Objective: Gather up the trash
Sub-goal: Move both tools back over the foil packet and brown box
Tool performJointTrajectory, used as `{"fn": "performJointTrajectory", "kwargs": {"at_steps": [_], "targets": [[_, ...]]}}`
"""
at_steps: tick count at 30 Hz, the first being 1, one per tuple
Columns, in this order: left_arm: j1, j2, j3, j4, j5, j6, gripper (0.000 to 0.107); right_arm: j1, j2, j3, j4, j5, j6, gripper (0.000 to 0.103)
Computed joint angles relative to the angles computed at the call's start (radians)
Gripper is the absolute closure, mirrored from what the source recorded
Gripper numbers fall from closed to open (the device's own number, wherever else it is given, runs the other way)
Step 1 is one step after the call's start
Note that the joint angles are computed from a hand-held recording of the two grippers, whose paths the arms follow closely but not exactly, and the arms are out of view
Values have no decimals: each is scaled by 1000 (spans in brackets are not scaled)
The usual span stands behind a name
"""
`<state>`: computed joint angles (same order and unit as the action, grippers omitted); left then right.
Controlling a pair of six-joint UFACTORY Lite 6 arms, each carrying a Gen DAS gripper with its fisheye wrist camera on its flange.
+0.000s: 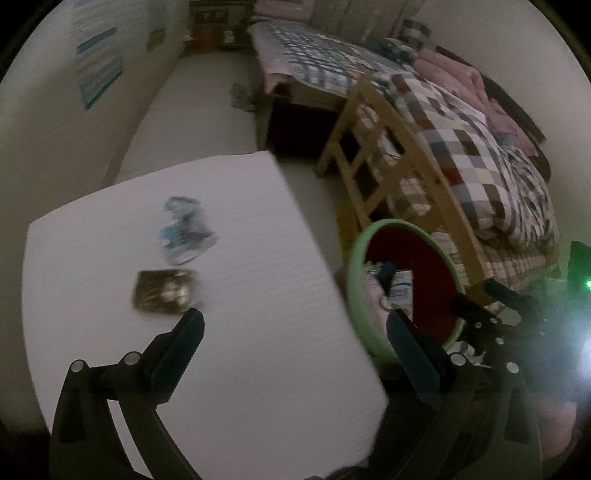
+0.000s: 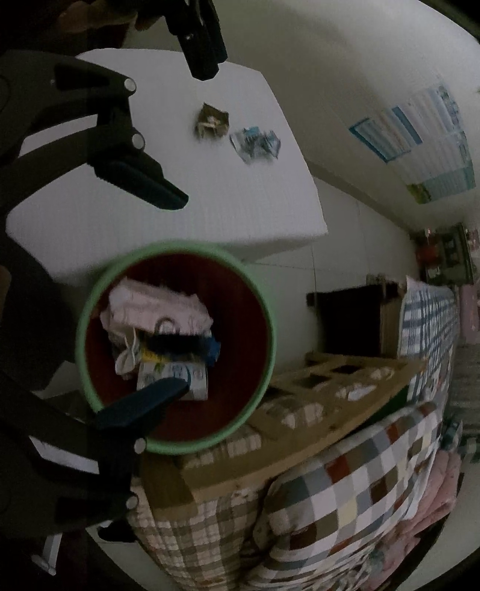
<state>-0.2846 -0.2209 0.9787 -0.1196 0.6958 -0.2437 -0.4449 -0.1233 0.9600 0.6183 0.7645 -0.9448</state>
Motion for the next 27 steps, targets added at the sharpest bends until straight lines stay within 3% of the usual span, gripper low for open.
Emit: {"fn": "performJointTrajectory", "kwargs": {"at_steps": [6,12,18,27], "targets": [[214,-140,-140,-80,33,173,12,149,-85,-54,-55,-30,122,10],[405,-166,-211,-153,53,350,12,315,-90,-66,-128,-86,267,10],[484,-73,-216,-196,9,458,12,444,-41,-55,-185,-140,381,10],[450,182,-147,-195,-117,485,12,550,152,55,-223,-205,461,10]]}}
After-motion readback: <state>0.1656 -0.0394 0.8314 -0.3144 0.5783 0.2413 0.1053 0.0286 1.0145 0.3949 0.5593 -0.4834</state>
